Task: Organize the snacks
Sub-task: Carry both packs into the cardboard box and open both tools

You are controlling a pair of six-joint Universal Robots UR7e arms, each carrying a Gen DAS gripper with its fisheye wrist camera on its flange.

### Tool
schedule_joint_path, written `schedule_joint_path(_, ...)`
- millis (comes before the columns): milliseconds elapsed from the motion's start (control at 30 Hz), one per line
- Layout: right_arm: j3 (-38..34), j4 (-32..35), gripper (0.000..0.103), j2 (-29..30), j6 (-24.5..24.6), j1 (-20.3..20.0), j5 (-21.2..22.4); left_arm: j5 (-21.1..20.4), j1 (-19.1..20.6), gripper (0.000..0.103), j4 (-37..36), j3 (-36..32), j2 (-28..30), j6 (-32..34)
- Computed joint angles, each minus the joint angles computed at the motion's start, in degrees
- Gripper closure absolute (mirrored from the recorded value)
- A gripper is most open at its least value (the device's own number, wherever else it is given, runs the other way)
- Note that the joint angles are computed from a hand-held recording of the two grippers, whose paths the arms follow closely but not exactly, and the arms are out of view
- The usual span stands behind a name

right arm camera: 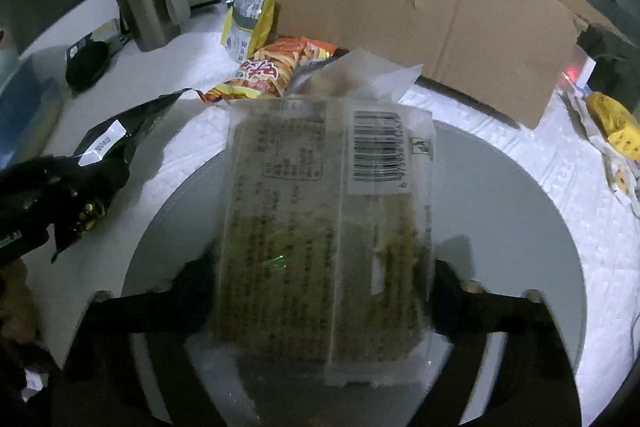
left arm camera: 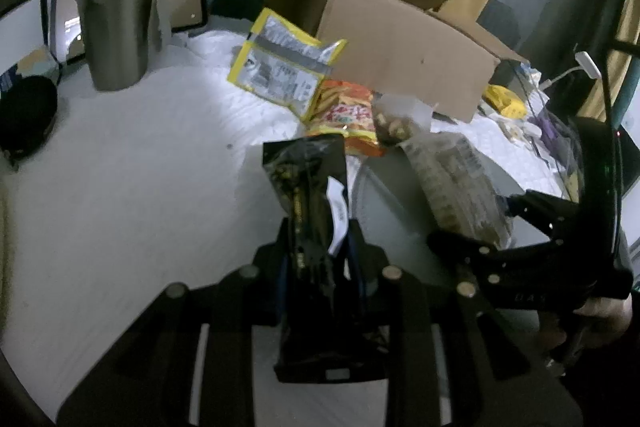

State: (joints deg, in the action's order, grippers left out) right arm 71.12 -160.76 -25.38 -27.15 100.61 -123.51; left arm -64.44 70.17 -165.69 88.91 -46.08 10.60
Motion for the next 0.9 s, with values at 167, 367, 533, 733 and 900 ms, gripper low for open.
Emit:
schedule_joint_path(167, 2.8, -1.8, 0.022, -2.5, -0.6, -0.1, 1.8, 0.5, -1.1, 0.078, -1.2, 0.8, -0.5, 0.4)
schedule_joint_path(367, 3.3, -3.1, 0.022, -4.3, -1.3, 0.1, 2.7, 0.7, -2.3, 0.077, -2.0, 0.5, -0.7, 1.3)
schedule_joint_path(533, 3.0, -3.6, 0.022, -5.2, -1.5, 0.2, 3.2, 0.8, -3.3, 0.077, -2.2, -1.1, -0.2, 2.7)
schedule_joint_path(733, 1.0, -4.1, 0.022, -5.6, -1.9, 0.5, 3.6, 0.4, -4.4, 0.077, -1.9, -4.1, 1.1, 4.7)
schedule_joint_path(900, -1.8, -4.3, 0.022, -5.5, -2.8, 0.7, 4.3, -0.2, -5.2, 0.077, -1.4, -7.3, 2.7, 6.4)
